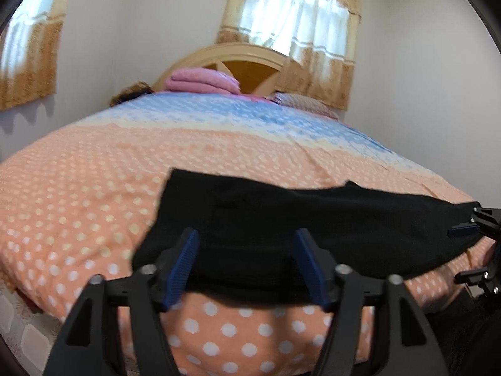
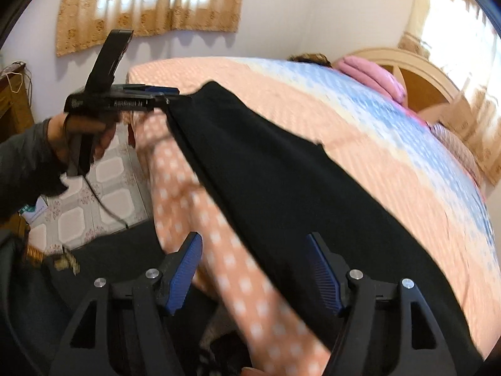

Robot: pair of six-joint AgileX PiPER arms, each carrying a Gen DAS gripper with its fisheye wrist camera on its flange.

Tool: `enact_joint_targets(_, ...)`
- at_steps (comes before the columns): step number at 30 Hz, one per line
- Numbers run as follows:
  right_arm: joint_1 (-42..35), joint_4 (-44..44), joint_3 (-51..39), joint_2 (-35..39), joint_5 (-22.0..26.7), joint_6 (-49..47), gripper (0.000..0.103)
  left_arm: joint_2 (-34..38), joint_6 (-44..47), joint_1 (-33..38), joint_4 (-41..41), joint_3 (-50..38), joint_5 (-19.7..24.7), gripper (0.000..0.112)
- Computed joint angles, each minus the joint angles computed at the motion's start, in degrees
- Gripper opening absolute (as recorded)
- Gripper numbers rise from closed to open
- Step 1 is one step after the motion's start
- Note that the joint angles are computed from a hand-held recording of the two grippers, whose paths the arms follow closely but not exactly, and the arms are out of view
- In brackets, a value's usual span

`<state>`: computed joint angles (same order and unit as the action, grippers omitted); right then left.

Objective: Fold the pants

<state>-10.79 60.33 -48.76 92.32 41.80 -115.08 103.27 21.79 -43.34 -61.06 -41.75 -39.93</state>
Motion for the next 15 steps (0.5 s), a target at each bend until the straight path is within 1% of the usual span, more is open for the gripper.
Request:
enact_joint_targets(1,2.9,0.5,-0.7,0.6,-1.4,1.7,0.069,-0.2,-0.3,-0.2,-0.3,0.3,-0.9,0.086)
enact_joint_targets(2,4.6,1.3,-1.0,1.0,-2.3,2.5,0.068,-0.4,-1.5,-0.1,0.1,0.9,-1.5,0.089)
enact_joint_targets(3,6.5,2.0,-1.4,1.5,-3.3,3.3,0.061,-0.6,-4.0,0.4,1.6,1.7,-1.7,0.09)
enact_joint_targets(4,8.6,2.4,-1.9,2.1,-4.9,4.2,0.057,-0.6,-5.7,0.9,2.7,2.0,-1.4,0.09)
enact_joint_targets(5,11.0,2.5,-2.4,3.1,-7.3,5.5,0.048,-0.4,-7.3,1.5,3.7,2.3,-1.0,0.09)
enact_joint_targets(6,12.7,2.1,-3.0,4.1,-9.3,6.7,0.044,-0.1,-7.9,1.7,3.9,2.3,-0.9,0.09)
enact_joint_targets(8,16.2,-0.7,-4.4,6.7,-12.8,10.1,0.044,0.5,-8.9,1.7,4.3,2.3,-1.1,0.09)
enact_joint_targets(10,17.8,-2.0,-4.6,8.5,-14.9,10.7,0.044,0.5,-9.4,1.4,4.3,2.5,-1.5,0.09)
enact_joint_targets(11,18.3,-0.3,-3.5,8.5,-16.2,8.2,0.044,0.4,-9.3,1.1,3.9,2.6,-1.7,0.09)
enact_joint_targets(13,18.8,6.7,-1.3,8.1,-19.4,-0.5,0.044,-0.1,-9.9,0.6,4.4,3.0,-2.6,0.09)
enact_joint_targets(14,18.9,8.2,-0.7,8.0,-20.3,-2.4,0.044,-0.1,-10.1,0.5,4.7,2.9,-2.8,0.09)
enact_joint_targets(15,19.0,9.9,-0.4,7.9,-20.9,-3.8,0.038,-0.1,-9.6,0.3,4.1,2.7,-3.0,0.09)
